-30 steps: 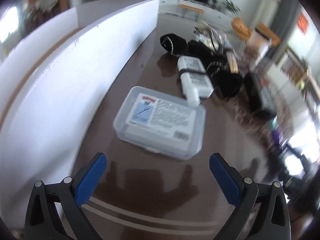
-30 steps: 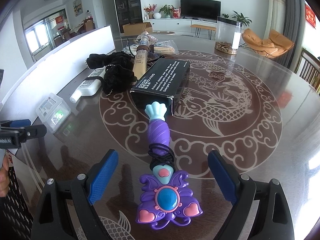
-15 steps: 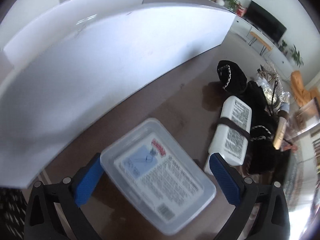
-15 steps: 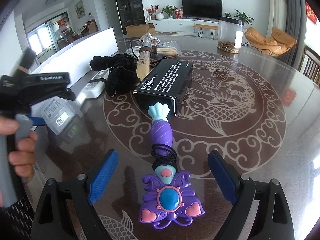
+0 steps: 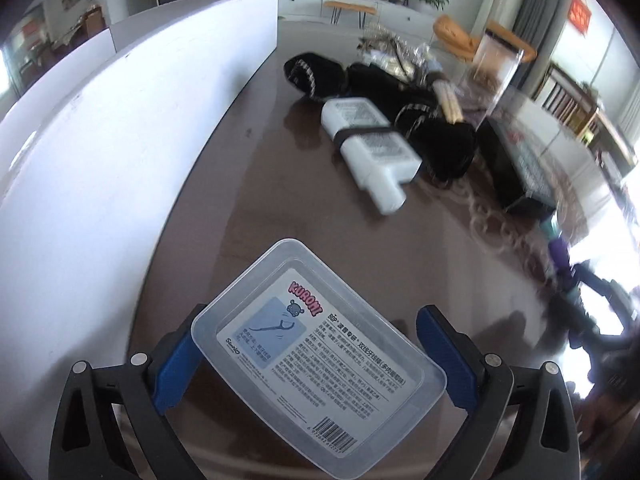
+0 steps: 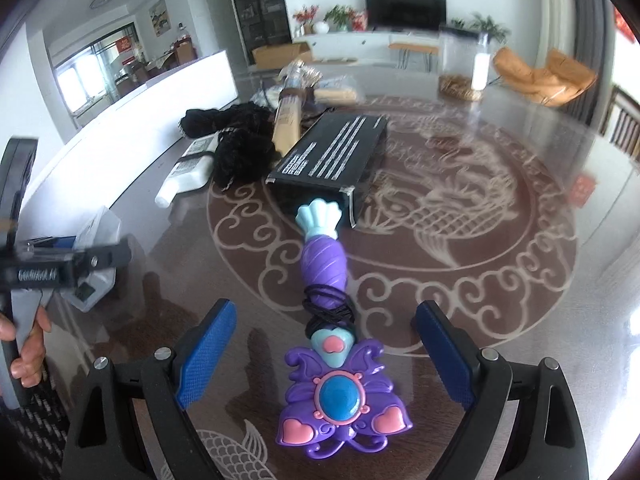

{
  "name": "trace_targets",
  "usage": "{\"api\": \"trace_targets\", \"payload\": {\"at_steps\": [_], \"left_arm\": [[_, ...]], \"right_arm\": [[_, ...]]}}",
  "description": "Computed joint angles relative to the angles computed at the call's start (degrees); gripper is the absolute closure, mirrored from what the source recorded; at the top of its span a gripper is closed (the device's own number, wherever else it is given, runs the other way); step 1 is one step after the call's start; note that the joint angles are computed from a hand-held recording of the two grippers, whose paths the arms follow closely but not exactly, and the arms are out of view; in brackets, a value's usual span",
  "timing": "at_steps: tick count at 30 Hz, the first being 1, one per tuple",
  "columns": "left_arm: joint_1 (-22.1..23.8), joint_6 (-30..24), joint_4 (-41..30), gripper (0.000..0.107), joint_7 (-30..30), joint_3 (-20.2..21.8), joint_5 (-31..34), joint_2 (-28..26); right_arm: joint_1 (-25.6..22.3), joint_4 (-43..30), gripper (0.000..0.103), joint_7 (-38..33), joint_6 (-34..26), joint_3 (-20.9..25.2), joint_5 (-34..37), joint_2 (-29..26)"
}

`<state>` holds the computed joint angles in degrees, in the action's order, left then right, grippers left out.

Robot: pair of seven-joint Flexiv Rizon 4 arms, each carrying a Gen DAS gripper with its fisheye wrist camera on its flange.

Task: Organize objects
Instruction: 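Grasp the clear plastic box with the left gripper and lift it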

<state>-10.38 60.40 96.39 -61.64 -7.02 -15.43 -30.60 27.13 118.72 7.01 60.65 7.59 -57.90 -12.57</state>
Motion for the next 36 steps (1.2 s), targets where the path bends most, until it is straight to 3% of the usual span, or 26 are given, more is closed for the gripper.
{"api": "trace_targets", "payload": {"at_steps": [5, 9, 11, 14, 17, 20, 24, 26, 27, 28, 29, 30, 33, 36], "left_arm": [[1.9, -5.7, 0.2, 0.005, 2.8, -0.6, -1.3, 1.3], [1.2, -8.4, 0.9, 0.005, 2.2, 0.3, -0.9, 2.8], [2.3, -8.1, 3.2, 0.005, 6.1, -0.8, -5.2, 4.3], [3.1, -5.0, 3.9, 0.005, 9.4, -4.1, -9.4, 3.6], [-0.4, 3.1, 4.9, 0.005, 9.6, -1.7, -5.1, 3.0], [-4.0, 5.0, 3.0, 0.005, 6.0, 2.3, 2.9, 2.0], [-0.2, 3.3, 2.4, 0.005, 9.2, -2.7, -1.6, 2.1], [2.0, 0.4, 1.0, 0.004, 10.2, -5.8, -7.4, 1.4], [2.1, -3.5, -1.3, 0.004, 9.8, -6.1, -9.3, 0.2], [3.1, -9.7, -5.0, 0.004, 7.5, -7.0, -8.2, -2.0], [2.5, -12.2, -7.1, 0.004, 6.4, -6.4, -7.3, -3.1], [0.3, -10.9, -7.4, 0.004, 8.2, -4.1, -7.6, -3.2], [-3.1, -8.6, -8.6, 0.004, 6.1, -0.2, -0.2, -3.0], [0.5, -4.7, -3.5, 0.004, 10.6, -4.3, -5.9, 0.0]], "right_arm": [[-2.1, -1.0, 0.009, -12.1, 4.4, 2.5, 13.2, -0.3], [-1.8, -2.9, 0.009, -21.3, 2.5, 3.8, 23.0, -0.3], [-1.7, -4.0, 0.009, -25.5, 2.4, 4.5, 27.6, -0.6], [-1.5, -7.4, 0.009, -33.3, -1.1, 5.8, 33.9, -1.5], [-1.1, -11.5, 0.009, -40.3, -7.3, 6.2, 38.7, -2.2], [-0.5, -13.7, 0.009, -42.8, -11.9, 5.2, 39.7, -1.9], [-0.6, -14.1, 0.009, -42.8, -11.6, 4.5, 41.2, -1.6], [-0.6, -14.2, 0.009, -42.6, -10.5, 4.5, 42.1, -1.8], [-0.6, -14.3, 0.009, -42.6, -10.0, 4.5, 42.4, -2.0], [-0.5, -14.2, 0.009, -42.6, -9.4, 4.6, 42.8, -2.1], [-0.4, -14.2, 0.009, -42.5, -9.1, 4.6, 43.0, -2.2], [-0.3, -14.0, 0.009, -42.1, -8.8, 4.5, 42.9, -2.1], [0.0, -13.4, 0.009, -41.4, -8.5, 4.3, 42.2, -1.5], [0.4, -12.5, 0.009, -40.5, -9.6, 3.8, 39.1, -0.4]]}}
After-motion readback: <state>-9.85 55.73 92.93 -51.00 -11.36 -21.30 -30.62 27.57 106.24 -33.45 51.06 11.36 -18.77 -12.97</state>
